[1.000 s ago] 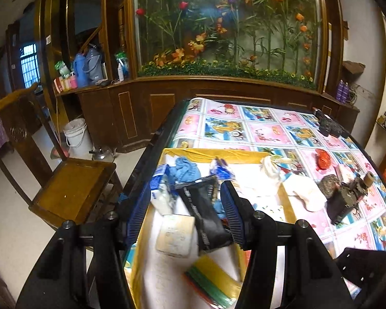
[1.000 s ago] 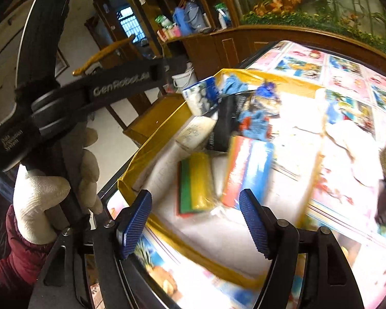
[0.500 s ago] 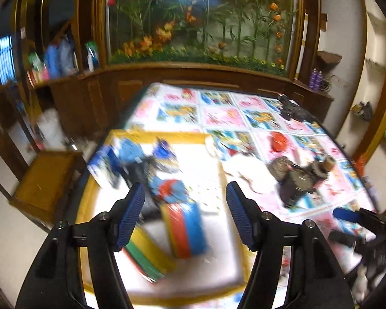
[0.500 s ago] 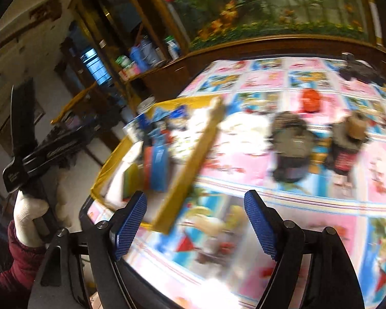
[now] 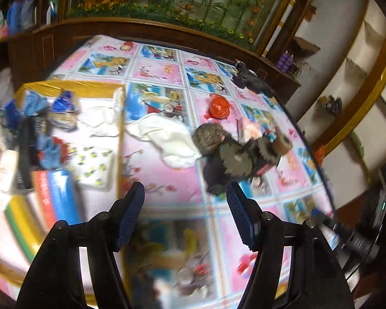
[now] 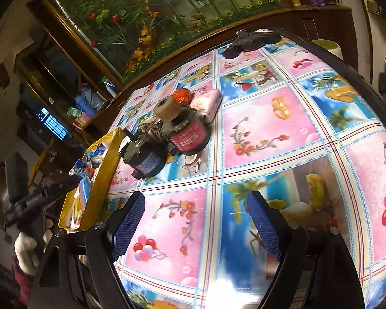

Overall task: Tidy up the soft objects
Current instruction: 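Move both grippers back over the loose items on the table, then grasp the pink tissue pack with the right gripper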

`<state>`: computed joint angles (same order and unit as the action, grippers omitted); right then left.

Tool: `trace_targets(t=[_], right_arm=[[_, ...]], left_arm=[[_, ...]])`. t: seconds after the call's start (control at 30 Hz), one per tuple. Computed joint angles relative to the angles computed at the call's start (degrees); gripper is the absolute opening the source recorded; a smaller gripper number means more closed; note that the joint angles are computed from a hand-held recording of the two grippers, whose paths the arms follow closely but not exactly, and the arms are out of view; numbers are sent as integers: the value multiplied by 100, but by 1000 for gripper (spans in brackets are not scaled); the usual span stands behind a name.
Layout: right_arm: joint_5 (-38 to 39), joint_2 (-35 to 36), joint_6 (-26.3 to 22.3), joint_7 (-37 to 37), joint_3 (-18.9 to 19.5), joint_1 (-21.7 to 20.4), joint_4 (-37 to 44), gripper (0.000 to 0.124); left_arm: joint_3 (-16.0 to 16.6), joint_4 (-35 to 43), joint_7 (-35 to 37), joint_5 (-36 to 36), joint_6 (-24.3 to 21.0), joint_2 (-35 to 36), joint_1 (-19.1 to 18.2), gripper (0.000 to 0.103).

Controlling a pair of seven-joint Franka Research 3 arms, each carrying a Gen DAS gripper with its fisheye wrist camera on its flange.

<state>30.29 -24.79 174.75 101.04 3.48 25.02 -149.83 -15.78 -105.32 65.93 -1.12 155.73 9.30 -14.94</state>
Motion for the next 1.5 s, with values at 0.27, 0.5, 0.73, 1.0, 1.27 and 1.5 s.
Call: trace_targets(t=[0.27, 0.5, 0.73, 1.0, 1.27, 1.5], right_arm=[[968, 101, 303, -1085, -1067, 986, -76, 83], [1417, 325, 101, -1565, -1073, 788, 239, 83], [466, 604, -364, -1215, -298, -304, 851, 83], [-254, 1607, -1296, -1149, -260, -942, 2354, 85], [-146, 2888, -2805, -1256, -274, -1360, 4128, 85], [-256, 4369, -4379, -1028, -190, -1639, 6146, 85]], left_arm=[[209, 1469, -776, 654, -741, 1169, -208, 65], [214, 2427, -1039, 653, -1287, 1934, -197, 65], [339, 2948, -1083, 1039, -1451, 2306, -347, 65], [322, 3030, -675, 1297, -1648, 2352, -401, 65], [348, 2909, -236, 1604, -1599, 2248, -536, 35], [257, 3053, -156, 1224, -1615, 2404, -417, 36]])
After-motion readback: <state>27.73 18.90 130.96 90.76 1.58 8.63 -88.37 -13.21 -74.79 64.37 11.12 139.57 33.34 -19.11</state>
